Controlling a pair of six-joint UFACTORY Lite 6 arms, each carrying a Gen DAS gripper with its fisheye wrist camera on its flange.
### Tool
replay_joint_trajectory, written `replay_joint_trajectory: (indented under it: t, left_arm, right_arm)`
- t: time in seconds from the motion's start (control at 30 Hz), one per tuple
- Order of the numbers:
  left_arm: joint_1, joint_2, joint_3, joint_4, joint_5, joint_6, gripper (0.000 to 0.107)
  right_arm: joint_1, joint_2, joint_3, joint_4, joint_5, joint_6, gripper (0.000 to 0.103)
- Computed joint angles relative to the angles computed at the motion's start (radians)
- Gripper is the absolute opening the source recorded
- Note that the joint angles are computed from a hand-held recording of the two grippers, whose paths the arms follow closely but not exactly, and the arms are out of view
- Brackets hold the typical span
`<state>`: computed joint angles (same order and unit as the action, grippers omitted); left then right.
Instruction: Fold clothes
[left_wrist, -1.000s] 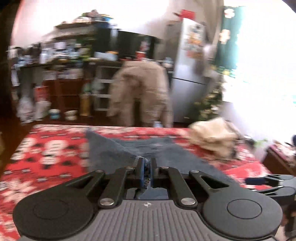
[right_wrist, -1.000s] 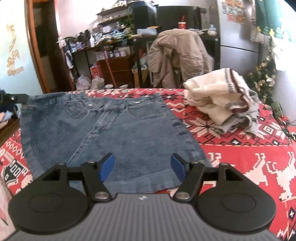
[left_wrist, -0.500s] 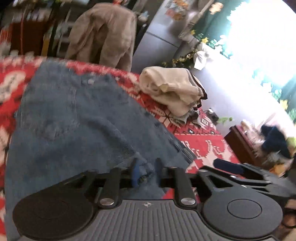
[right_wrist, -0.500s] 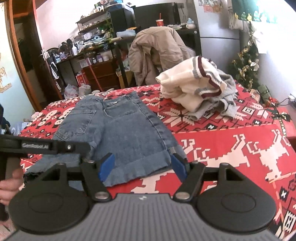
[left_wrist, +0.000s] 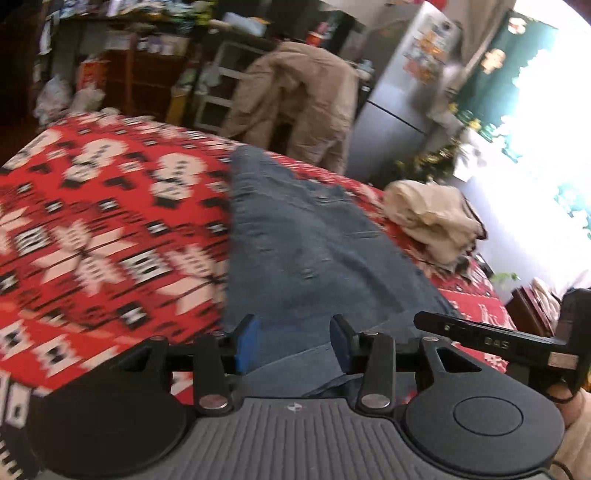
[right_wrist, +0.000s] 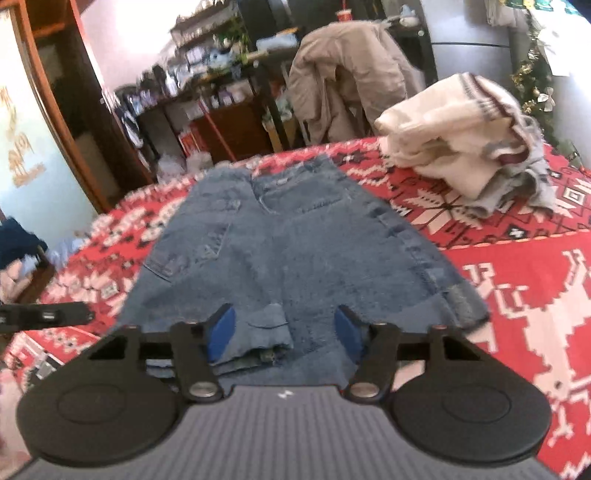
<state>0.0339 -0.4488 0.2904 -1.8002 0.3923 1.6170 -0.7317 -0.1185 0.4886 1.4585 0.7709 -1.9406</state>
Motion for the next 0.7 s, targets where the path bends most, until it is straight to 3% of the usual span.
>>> replay_joint_trajectory:
  t: [0.13,0.17,0.2,0.43,0.47,0.53,0.7]
  left_arm:
    - [0.15,-0.046,-0.053,0.15,0.069,-0.092,0.042]
    - [0.165,-0.046,-0.06,0.151,0.071,-0.089,0.042]
    - [0.174,-0.045,-0.066,0.146,0.069,-0.081,0.042]
    - [0.205,0.004,-0.049,0.132,0.107,-0.052,0.04]
    - [0.183,-0.007,-0.051,0.126,0.087,-0.044,0.04]
    - [0.148,-0.033,-0.059,0.126,0.058,-0.037,0.04]
    - [0.134,-0.081,-0.074,0.162,0.063,-0.072,0.04]
  right_arm:
    - [0.103,0.089,0.039,0.034,-0.077,0.005,0.04]
    - [0.106,0.098,0.042,0.034,-0.071,0.016,0.025]
    - [0.106,0.109,0.052,0.014,-0.06,0.049,0.018]
    - [0.098,0.136,0.052,0.057,-0.042,0.093,0.023]
    - [0.098,0.141,0.054,0.059,-0.043,0.09,0.014]
    - [0.097,0.104,0.039,0.058,-0.045,0.073,0.007]
    - [0.057,-0.043,0.045,-0.029,0.008,0.144,0.006]
